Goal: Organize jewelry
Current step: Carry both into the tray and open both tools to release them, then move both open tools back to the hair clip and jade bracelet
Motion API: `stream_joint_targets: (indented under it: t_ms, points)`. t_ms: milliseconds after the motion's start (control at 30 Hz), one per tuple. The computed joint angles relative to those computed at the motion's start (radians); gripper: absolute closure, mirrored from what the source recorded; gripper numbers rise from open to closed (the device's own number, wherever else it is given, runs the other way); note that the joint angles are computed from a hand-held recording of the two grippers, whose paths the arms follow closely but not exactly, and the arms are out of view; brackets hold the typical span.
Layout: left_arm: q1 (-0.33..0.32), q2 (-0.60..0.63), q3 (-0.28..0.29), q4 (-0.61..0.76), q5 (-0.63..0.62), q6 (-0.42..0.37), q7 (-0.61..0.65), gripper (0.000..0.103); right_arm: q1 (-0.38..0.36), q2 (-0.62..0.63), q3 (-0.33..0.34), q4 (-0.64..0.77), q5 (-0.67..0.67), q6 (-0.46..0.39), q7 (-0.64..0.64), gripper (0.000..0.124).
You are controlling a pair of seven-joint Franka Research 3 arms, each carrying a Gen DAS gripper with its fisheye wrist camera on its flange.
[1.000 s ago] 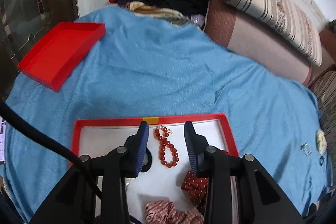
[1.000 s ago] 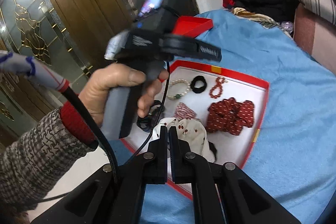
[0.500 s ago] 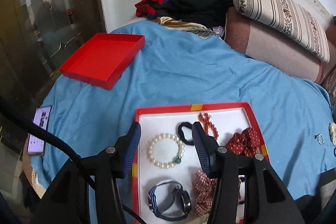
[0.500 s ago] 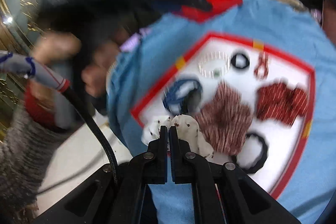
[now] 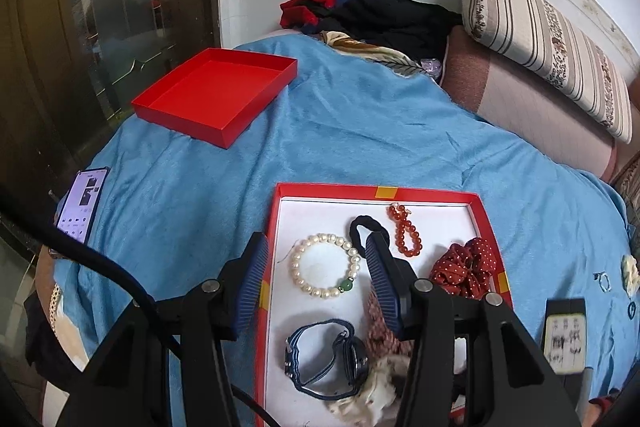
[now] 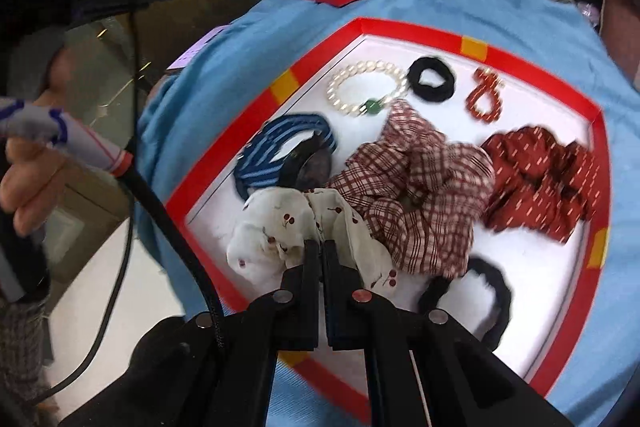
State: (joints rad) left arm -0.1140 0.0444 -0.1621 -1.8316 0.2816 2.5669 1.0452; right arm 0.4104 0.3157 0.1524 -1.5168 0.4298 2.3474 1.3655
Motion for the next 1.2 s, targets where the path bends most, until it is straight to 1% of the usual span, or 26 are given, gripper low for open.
stream_joint_targets:
  t_ms: [33,100,167,233,300,400,500,633,800,967,1033,1200]
  points:
    - [0.0,-0.002,0.0,-0.001,0.0,-0.002,-0.005,0.054,-0.001,-0.002,-0.003,-0.004,-0.002,0.008,0.005,0.121]
    - [0.0,-0.005,0.001,0.001,0.002,-0.009,-0.015,0.053,-0.024,-0.021,0.006,-0.021,0.046,-0.019,-0.025,0.119]
    - [-0.001,-0.014,0.0,-0.005,0.01,-0.01,-0.027,0.053,-0.03,-0.058,0.003,-0.062,0.053,-0.03,-0.046,0.11]
    - [-0.005,-0.024,-0.003,-0.009,0.029,-0.018,-0.045,0.052,-0.025,-0.109,-0.003,-0.128,0.042,-0.002,-0.062,0.083]
    - [-0.01,-0.034,-0.007,-0.014,0.056,-0.029,-0.072,0.049,-0.023,-0.174,-0.01,-0.212,0.037,0.052,-0.065,0.068]
    - [-0.023,-0.051,-0.017,-0.018,0.124,-0.051,-0.138,0.043,-0.035,-0.245,-0.017,-0.294,0.094,0.085,-0.086,0.067]
    - [-0.039,-0.071,-0.033,-0.03,0.207,-0.068,-0.215,0.038,-0.046,-0.317,-0.033,-0.377,0.135,0.12,-0.076,0.066]
    - [-0.07,-0.089,-0.064,-0.037,0.328,-0.128,-0.311,0.038,-0.061,-0.397,-0.052,-0.479,0.145,0.17,-0.04,0.065]
    - [-0.108,-0.114,-0.093,-0.059,0.392,-0.161,-0.368,0.038,-0.078,-0.468,-0.071,-0.574,0.123,0.191,0.004,0.065]
    - [-0.136,-0.121,-0.112,-0.058,0.434,-0.198,-0.376,0.038,-0.09,-0.467,-0.081,-0.582,0.111,0.203,0.045,0.065]
    - [-0.143,-0.124,-0.116,-0.057,0.454,-0.21,-0.383,0.038,-0.097,-0.451,-0.081,-0.564,0.096,0.202,0.067,0.065]
    - [-0.148,-0.121,-0.11,-0.053,0.446,-0.203,-0.38,0.038,-0.102,-0.442,-0.084,-0.554,0.097,0.214,0.08,0.065]
